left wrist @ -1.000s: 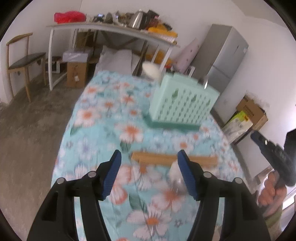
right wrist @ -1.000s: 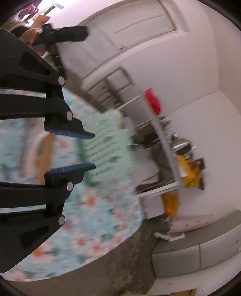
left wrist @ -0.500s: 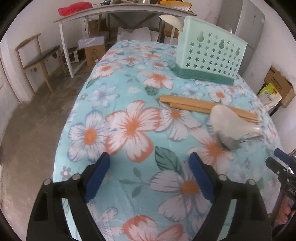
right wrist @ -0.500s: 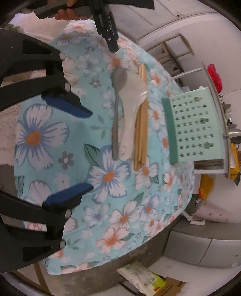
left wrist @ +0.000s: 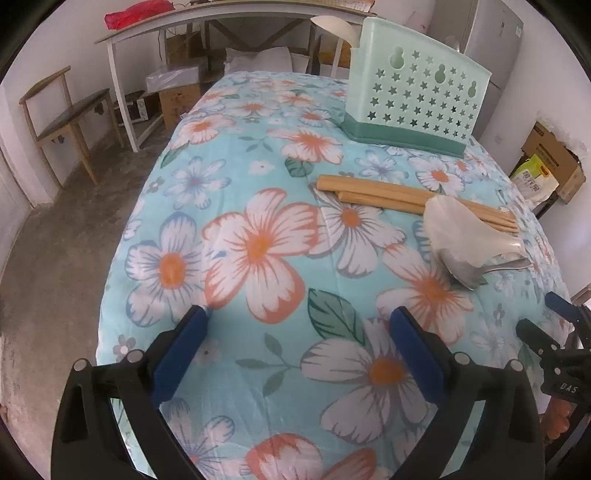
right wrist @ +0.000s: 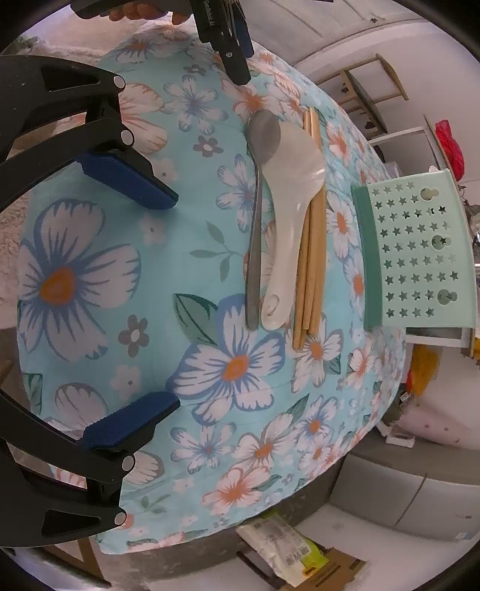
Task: Organize utensils
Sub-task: 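Open both tools and withdraw them from the green holder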
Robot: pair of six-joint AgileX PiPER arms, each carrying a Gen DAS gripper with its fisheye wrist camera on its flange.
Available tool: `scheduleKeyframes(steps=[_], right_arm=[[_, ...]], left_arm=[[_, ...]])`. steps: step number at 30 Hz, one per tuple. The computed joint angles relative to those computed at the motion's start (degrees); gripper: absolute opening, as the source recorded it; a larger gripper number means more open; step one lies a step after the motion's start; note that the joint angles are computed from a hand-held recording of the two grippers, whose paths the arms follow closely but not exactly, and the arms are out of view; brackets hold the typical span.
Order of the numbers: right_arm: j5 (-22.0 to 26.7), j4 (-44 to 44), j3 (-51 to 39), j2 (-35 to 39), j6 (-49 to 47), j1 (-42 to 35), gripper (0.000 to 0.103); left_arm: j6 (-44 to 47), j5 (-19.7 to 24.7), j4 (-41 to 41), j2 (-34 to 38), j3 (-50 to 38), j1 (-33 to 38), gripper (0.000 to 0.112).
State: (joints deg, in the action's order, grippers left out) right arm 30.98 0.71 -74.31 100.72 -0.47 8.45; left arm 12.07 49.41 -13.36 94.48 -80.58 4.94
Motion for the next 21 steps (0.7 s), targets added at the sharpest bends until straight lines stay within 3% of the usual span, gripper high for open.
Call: scheduleKeyframes(steps=[8,17,21], right_arm=[[0.56,4.04,-0.04,-0.01,-3.54,-1.27,0.095],[-1.51,7.83,1.69,-0.81,-6.47,-2.12,0.095],[-1.27,10.5,1.71,-0.95,-8.7,-2.67,0.095]], left_arm=[[-2.28,-0.67,4.41,-0.11,0.22,-1.99,0.097],[-1.88,1.23,4.07,0.98,-1.43,-1.78,0.097],[-2.13,-0.21,4.68,0.45,-0.43,-2.1,0.097]])
